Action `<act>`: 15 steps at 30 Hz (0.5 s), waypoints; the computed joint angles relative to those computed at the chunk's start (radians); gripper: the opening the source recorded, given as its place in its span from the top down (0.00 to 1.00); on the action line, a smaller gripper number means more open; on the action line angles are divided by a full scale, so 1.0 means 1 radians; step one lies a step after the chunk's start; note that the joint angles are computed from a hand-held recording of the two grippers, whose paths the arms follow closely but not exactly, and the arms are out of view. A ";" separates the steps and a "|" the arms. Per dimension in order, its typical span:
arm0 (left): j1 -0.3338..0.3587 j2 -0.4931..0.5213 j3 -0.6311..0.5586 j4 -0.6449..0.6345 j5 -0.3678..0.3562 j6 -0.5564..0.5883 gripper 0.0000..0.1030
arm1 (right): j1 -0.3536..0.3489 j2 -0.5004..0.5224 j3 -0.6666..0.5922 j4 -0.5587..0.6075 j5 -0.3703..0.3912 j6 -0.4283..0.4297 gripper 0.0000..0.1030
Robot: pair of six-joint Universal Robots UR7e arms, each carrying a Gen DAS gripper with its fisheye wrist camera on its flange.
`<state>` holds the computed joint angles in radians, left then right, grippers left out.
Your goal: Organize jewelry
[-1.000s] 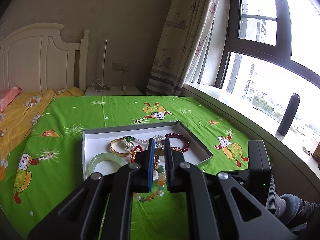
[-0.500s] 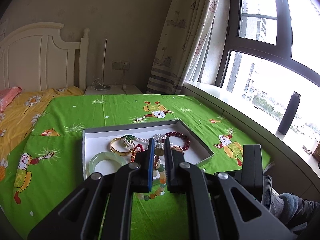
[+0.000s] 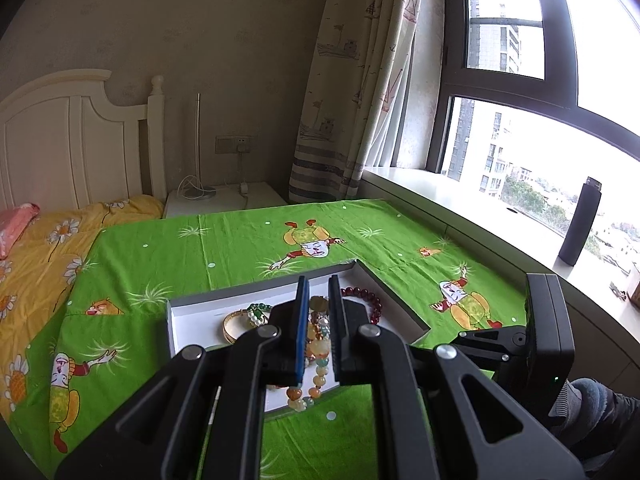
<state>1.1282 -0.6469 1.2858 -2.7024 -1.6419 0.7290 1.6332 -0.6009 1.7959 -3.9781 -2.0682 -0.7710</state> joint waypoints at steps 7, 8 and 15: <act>-0.025 0.108 -0.194 0.130 0.022 -0.039 0.92 | -0.051 -0.075 -0.054 0.142 0.038 0.095 0.90; -0.030 0.126 -0.221 0.140 0.034 -0.041 0.92 | -0.056 -0.080 -0.070 0.175 0.036 0.107 0.90; -0.044 0.289 -0.448 0.223 0.144 -0.069 0.92 | -0.072 -0.071 -0.205 0.381 -0.044 0.164 0.90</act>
<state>1.0844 -0.3575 0.8376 -2.4790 -1.4976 0.6596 1.5616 -0.6716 1.5910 -3.5972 -2.1123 -0.6073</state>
